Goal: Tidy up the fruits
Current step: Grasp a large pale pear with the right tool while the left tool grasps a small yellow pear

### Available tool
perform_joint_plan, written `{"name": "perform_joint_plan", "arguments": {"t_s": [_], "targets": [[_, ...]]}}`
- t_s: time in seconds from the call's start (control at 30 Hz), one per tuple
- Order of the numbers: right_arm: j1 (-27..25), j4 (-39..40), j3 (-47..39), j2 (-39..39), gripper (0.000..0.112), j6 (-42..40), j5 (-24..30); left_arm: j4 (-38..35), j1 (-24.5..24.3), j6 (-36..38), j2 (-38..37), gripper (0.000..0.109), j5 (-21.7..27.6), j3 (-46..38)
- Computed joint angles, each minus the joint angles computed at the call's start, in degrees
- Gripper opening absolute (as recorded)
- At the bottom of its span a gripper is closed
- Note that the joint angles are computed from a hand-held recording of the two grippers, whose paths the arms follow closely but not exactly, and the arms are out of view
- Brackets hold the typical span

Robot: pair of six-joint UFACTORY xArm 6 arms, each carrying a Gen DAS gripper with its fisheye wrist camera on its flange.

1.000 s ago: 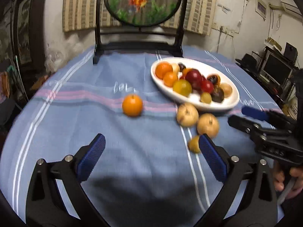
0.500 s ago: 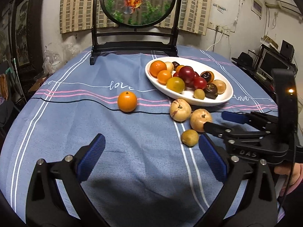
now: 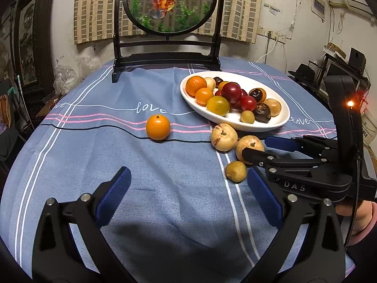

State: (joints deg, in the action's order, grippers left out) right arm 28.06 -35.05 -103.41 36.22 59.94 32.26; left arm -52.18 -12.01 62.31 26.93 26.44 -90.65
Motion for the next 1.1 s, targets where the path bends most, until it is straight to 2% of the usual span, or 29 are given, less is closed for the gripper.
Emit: {"name": "perform_joint_plan", "arguments": {"t_s": [0.17,0.3,0.4,0.5,0.7,0.8,0.87,1.0,1.1], "targets": [[0.1,2.1,-2.7,1.8,0.058,-1.9,1.9,-0.2,-0.2,0.5,-0.1,0.101,-0.8,0.3],[-0.1,5.3,-3.7,2.7,0.048,-4.5,1.8,0.5,-0.4,0.3,0.1,0.100,-1.3,0.4],[-0.1,4.6,-2.5,2.0,0.047,-3.3,1.1,1.5,-0.4,-0.5,0.4,0.101,-1.6,0.2],[-0.5,1.4,1.2,-0.7,0.046,1.3,-1.1,2.2,-0.4,-1.2,0.7,0.101,-1.5,0.0],[-1.9,-10.2,10.7,-9.3,0.046,16.1,-6.3,-1.7,-1.0,7.7,-0.3,0.097,2.5,0.7],[-2.6,-12.9,13.3,-11.7,0.046,21.0,-7.3,0.3,-2.2,10.5,0.3,0.079,4.4,0.1],[-2.8,-14.5,13.9,-12.5,0.046,23.6,-6.4,4.2,-3.0,8.1,1.7,0.065,5.7,-1.5],[-3.0,-15.3,14.7,-13.3,0.046,25.4,-6.1,9.9,-3.7,2.1,4.8,0.059,6.5,-5.0],[-3.1,-14.3,14.9,-13.4,0.046,25.1,-6.5,12.6,-3.4,-2.1,7.1,0.049,9.1,-8.6]]}}
